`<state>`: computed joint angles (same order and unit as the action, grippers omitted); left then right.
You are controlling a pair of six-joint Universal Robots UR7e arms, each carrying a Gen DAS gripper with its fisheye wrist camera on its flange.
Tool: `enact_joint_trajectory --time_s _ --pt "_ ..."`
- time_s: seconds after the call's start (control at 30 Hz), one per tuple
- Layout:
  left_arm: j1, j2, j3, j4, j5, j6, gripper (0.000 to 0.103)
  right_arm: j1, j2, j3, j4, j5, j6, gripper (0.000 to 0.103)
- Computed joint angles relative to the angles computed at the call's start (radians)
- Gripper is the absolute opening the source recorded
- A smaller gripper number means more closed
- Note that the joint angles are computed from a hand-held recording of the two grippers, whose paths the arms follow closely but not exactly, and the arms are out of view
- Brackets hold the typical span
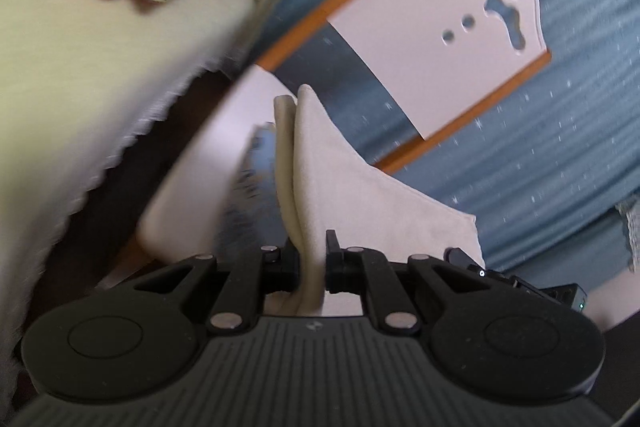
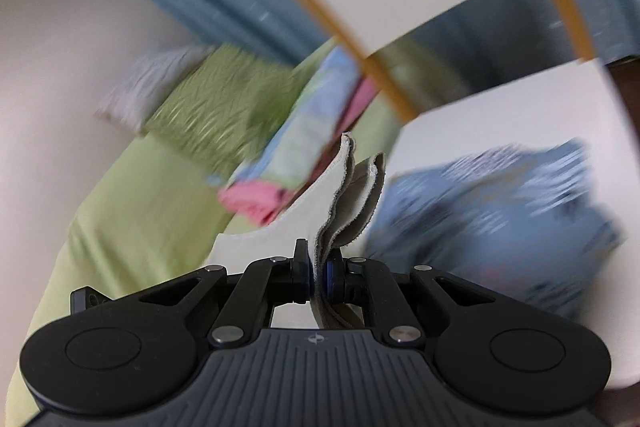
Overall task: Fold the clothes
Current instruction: 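Carry the folded top with both grippers over to the white chair seat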
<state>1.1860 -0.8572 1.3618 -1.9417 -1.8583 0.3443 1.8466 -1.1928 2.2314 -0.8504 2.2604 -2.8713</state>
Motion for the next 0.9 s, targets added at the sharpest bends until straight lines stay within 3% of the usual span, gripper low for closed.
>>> enact_joint_trajectory --time_s 0.2,0.5,0.7,0.9 --pt "-0.067 0.135 -0.046 -0.035 0.003 -0.016 0.007 -0.069 -0.078 0.079 -0.054 0.054 0.023 0.007" --pt "-0.072 0.215 -0.079 -0.060 0.021 -0.025 0.008 -0.221 -0.119 0.128 -0.037 -0.060 0.076 0.007" --pt "-0.060 0.239 -0.101 -0.049 0.031 -0.030 0.008 -0.268 -0.119 0.120 0.008 -0.111 0.100 0.007" --pt "-0.056 0.271 -0.121 -0.047 0.042 -0.027 0.008 -0.296 -0.109 0.123 0.009 -0.107 0.117 0.007"
